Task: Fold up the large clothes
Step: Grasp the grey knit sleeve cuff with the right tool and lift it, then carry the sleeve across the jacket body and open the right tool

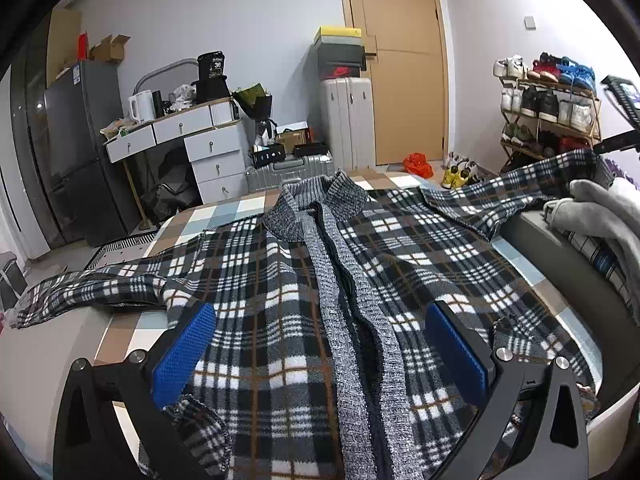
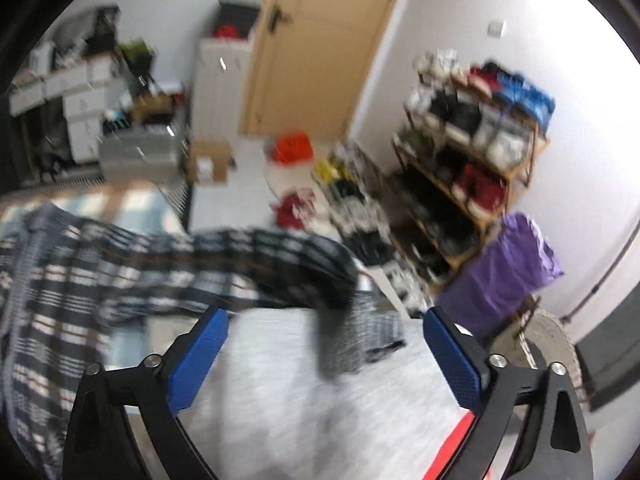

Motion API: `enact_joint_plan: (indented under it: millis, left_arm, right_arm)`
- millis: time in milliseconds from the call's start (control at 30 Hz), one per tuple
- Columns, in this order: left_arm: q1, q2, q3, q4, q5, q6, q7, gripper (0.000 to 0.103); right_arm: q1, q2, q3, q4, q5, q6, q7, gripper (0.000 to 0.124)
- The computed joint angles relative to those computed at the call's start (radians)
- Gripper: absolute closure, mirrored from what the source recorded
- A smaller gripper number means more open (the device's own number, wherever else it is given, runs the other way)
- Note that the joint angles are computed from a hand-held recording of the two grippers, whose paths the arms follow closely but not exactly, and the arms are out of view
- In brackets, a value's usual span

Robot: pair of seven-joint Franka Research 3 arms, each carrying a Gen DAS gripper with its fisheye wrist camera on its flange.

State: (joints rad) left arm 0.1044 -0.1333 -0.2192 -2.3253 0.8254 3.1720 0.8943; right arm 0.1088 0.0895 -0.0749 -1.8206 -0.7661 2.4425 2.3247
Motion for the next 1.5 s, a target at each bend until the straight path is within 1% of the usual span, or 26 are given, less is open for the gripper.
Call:
enact_joint_plan:
  millis: [67, 100, 133, 167, 233, 267, 300, 333, 367, 400, 500, 533, 633, 700, 767, 867, 933, 1100, 1167, 1200, 1233, 1267, 1367, 1400, 1433, 1500]
  left_arm:
    - [-0.005, 0.006, 0.004, 0.001, -0.019, -0.002, 0.02, 0.001]
    - [0.029, 0.015, -0.023, 0.018, 0.057, 0.002, -0.047, 0.001]
    - [0.028, 0.018, -0.021, 0.021, 0.063, 0.001, -0.052, 0.001]
    - [0.042, 0.023, -0.031, 0.025, 0.097, 0.012, -0.093, 0.001]
    - [0.023, 0.03, -0.013, 0.028, 0.092, 0.007, -0.077, 0.001]
    - [-0.007, 0.029, 0.011, 0.019, 0.041, 0.004, -0.028, 0.001]
    - [-0.002, 0.036, 0.008, 0.027, 0.061, 0.005, -0.042, 0.001]
    - [0.013, 0.042, -0.006, 0.038, 0.11, 0.001, -0.083, 0.001]
    - [-0.007, 0.04, 0.011, 0.033, 0.088, -0.002, -0.061, 0.001]
    - [-0.019, 0.038, 0.021, 0.03, 0.071, -0.002, -0.046, 0.001]
    - [-0.024, 0.033, 0.026, 0.026, 0.075, 0.002, -0.046, 0.001]
    - [-0.007, 0.04, 0.012, 0.037, 0.114, 0.003, -0.081, 0.001]
    - [-0.014, 0.04, 0.018, 0.04, 0.125, 0.0, -0.093, 0.001]
    - [-0.029, 0.041, 0.03, 0.039, 0.097, 0.003, -0.067, 0.001]
    - [-0.021, 0.042, 0.023, 0.043, 0.115, 0.007, -0.088, 0.001]
    - [-0.002, 0.039, 0.012, 0.053, 0.174, 0.017, -0.151, 0.001]
    - [0.009, 0.04, 0.007, 0.063, 0.218, 0.022, -0.198, 0.001]
    - [-0.024, 0.031, 0.049, 0.04, 0.103, 0.054, -0.105, 0.001]
    - [-0.115, 0.021, 0.131, 0.011, -0.054, 0.067, 0.039, 0.001]
    - [-0.142, 0.016, 0.156, -0.002, -0.101, 0.076, 0.079, 0.001]
    - [-0.178, 0.006, 0.194, -0.017, -0.145, 0.088, 0.118, 0.001]
    - [-0.197, 0.0, 0.213, -0.027, -0.17, 0.098, 0.141, 0.001]
    - [-0.347, -0.032, 0.374, -0.065, -0.247, 0.127, 0.225, 0.001]
    - [-0.362, -0.036, 0.39, -0.068, -0.261, 0.13, 0.236, 0.001]
    - [-0.383, -0.045, 0.417, -0.077, -0.275, 0.136, 0.249, 0.001]
    - [-0.472, -0.06, 0.513, -0.087, -0.304, 0.139, 0.278, 0.001]
  right_arm:
    - [-0.013, 0.038, -0.006, 0.041, 0.074, -0.046, -0.08, 0.03]
    - [-0.017, 0.057, -0.011, 0.062, 0.101, -0.075, -0.109, 0.032]
    - [-0.018, 0.084, -0.016, 0.089, 0.121, -0.104, -0.135, 0.036]
    - [-0.016, 0.099, -0.023, 0.107, 0.124, -0.119, -0.149, 0.044]
    - [-0.021, 0.128, -0.037, 0.147, 0.152, -0.147, -0.187, 0.053]
    - [-0.025, 0.129, -0.04, 0.152, 0.178, -0.151, -0.211, 0.062]
    - [-0.025, 0.136, -0.045, 0.159, 0.196, -0.168, -0.215, 0.083]
    - [-0.027, 0.14, -0.046, 0.17, 0.225, -0.191, -0.226, 0.092]
    - [-0.041, 0.147, -0.045, 0.178, 0.282, -0.188, -0.249, 0.105]
    - [-0.059, 0.158, -0.041, 0.193, 0.356, -0.18, -0.278, 0.113]
    - [-0.086, 0.14, -0.036, 0.185, 0.516, -0.141, -0.313, 0.118]
    - [-0.104, 0.117, -0.028, 0.164, 0.605, -0.104, -0.333, 0.118]
    - [-0.137, 0.067, -0.014, 0.128, 0.821, -0.043, -0.373, 0.118]
    - [-0.147, 0.048, -0.011, 0.12, 0.921, -0.026, -0.39, 0.118]
    - [-0.153, 0.025, -0.003, 0.118, 1.031, -0.017, -0.401, 0.118]
    - [-0.144, 0.012, 0.005, 0.142, 1.103, -0.02, -0.406, 0.118]
    - [-0.133, 0.012, 0.007, 0.172, 1.106, -0.043, -0.38, 0.118]
    - [-0.103, 0.01, 0.022, 0.233, 1.115, -0.124, -0.325, 0.118]
    - [-0.08, 0.0, 0.035, 0.236, 1.09, -0.133, -0.331, 0.118]
    - [-0.066, -0.012, 0.044, 0.217, 1.088, -0.13, -0.33, 0.118]
    - [-0.057, -0.025, 0.053, 0.187, 1.127, -0.123, -0.354, 0.118]
    - [-0.047, -0.037, 0.061, 0.149, 1.165, -0.098, -0.367, 0.118]
    - [-0.012, -0.049, 0.084, 0.059, 1.295, -0.059, -0.434, 0.118]
    - [0.007, -0.047, 0.098, 0.027, 1.337, -0.049, -0.44, 0.118]
    - [0.021, -0.038, 0.109, 0.008, 1.41, -0.04, -0.485, 0.118]
    - [0.047, -0.023, 0.127, -0.019, 1.522, -0.001, -0.545, 0.118]
